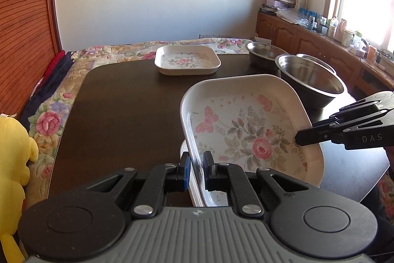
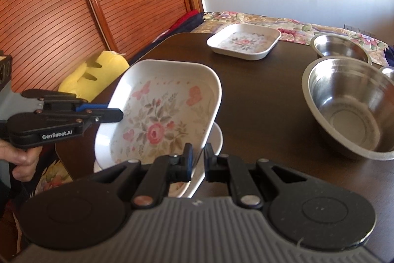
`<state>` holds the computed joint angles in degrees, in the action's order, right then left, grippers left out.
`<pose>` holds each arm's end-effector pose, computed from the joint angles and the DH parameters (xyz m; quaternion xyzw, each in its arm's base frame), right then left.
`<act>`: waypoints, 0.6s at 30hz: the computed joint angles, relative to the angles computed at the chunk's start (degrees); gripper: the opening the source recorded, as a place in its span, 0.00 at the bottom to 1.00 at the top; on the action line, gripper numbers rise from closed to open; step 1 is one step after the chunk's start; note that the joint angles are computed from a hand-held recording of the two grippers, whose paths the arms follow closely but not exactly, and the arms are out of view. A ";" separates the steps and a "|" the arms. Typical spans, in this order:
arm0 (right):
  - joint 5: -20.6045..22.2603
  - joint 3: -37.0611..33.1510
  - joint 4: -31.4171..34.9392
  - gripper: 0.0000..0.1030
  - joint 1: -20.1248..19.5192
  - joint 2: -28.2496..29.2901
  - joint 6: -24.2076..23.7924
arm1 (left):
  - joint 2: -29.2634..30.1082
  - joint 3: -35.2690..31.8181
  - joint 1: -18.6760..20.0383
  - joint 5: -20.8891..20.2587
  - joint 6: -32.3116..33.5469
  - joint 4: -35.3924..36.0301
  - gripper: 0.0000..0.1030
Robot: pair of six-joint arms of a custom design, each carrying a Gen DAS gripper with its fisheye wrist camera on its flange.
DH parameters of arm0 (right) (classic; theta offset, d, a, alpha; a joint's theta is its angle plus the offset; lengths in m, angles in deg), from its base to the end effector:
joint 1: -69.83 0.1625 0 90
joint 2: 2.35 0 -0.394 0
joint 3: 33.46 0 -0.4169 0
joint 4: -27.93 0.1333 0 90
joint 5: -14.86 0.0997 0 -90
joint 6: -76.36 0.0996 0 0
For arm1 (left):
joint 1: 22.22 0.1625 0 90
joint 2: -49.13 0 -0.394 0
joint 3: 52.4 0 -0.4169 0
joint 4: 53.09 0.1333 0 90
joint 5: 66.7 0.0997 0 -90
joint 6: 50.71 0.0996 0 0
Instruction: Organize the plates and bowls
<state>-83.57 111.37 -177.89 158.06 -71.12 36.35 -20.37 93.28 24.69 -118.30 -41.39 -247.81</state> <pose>0.1068 -0.3862 0.1132 0.2836 -0.8943 0.2922 0.1855 -0.1051 -0.3980 0.1058 0.3314 0.8570 -0.3153 0.2374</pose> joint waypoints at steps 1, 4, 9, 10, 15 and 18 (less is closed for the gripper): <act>0.04 0.14 -0.10 0.11 -0.05 0.00 -0.04 | -0.07 0.04 0.17 -0.17 -0.02 0.08 0.11; 0.14 0.37 -0.10 0.11 -0.21 -0.03 -0.21 | -0.05 0.06 0.66 -0.52 -0.28 0.02 0.11; 0.15 0.60 -1.09 0.11 -0.36 0.77 -0.35 | 0.08 -0.10 0.73 -0.49 -0.31 0.01 0.11; 0.15 0.66 -1.14 0.11 -0.39 0.76 -0.40 | 0.07 -0.07 0.73 -0.50 -0.26 0.00 0.11; 0.16 0.72 -1.54 0.11 -0.46 1.01 -0.38 | 0.67 0.02 0.83 -0.24 -0.29 -0.51 0.11; -0.12 0.67 -2.53 0.11 -0.48 1.84 -0.52 | 0.92 -0.21 1.18 -0.43 -0.11 -0.34 0.11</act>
